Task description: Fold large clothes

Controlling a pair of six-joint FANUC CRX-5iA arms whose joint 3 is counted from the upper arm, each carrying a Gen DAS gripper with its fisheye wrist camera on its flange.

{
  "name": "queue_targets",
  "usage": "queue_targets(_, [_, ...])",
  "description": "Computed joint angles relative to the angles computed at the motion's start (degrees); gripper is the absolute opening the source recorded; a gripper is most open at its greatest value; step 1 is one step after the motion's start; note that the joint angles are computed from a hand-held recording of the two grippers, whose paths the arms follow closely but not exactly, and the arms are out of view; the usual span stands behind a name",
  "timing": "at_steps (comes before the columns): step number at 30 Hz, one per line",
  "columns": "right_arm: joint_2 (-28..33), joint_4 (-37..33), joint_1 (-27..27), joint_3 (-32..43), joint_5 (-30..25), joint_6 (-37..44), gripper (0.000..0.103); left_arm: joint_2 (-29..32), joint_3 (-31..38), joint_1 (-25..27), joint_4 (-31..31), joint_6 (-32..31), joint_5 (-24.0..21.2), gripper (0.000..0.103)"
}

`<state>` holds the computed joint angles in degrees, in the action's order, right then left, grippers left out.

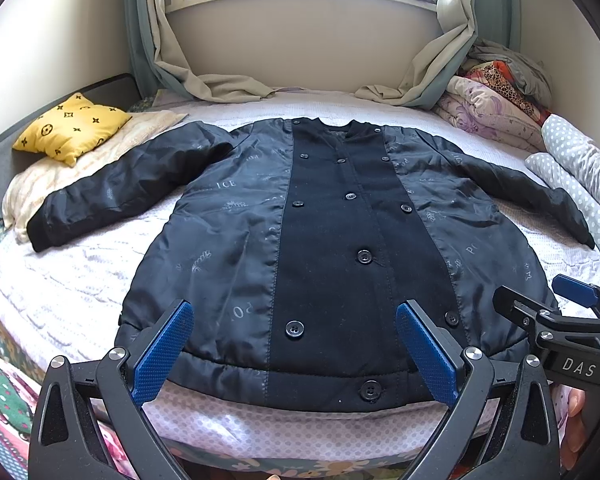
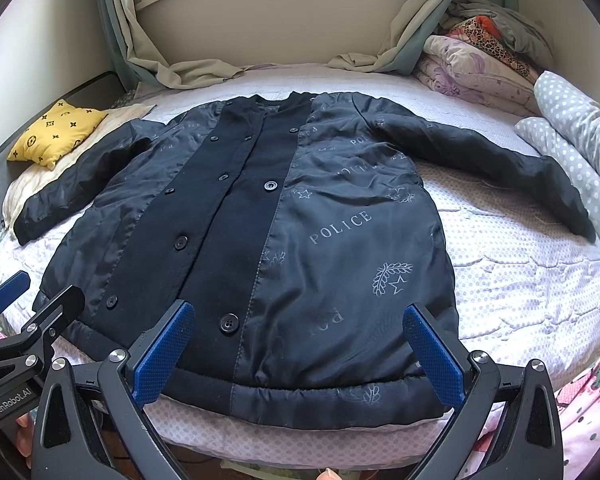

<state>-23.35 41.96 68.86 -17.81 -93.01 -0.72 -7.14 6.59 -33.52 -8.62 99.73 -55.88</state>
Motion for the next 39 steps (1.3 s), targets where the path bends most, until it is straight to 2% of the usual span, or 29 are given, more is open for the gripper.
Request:
queue_targets(13, [0.0,-0.4,-0.8,0.0,0.1,0.5,0.103,0.3,0.2,0.9,0.8,0.5,-0.3,0.103])
queue_targets(24, [0.6,0.2,-2.0,0.9,0.8,2.7,0.103,1.4,2.2,3.3,1.2,2.4,-2.4,0.103])
queue_targets(32, [2.8,3.7,-6.2,5.5,3.5,11.7,0.103,4.3,9.1,6.0,-0.9,3.9,-5.5,0.103])
queue_targets(39, [6.4,0.4,-17.0,14.0,11.8,25.3,0.103,9.3,15.7,10.8,1.0,4.4,-8.0,0.103])
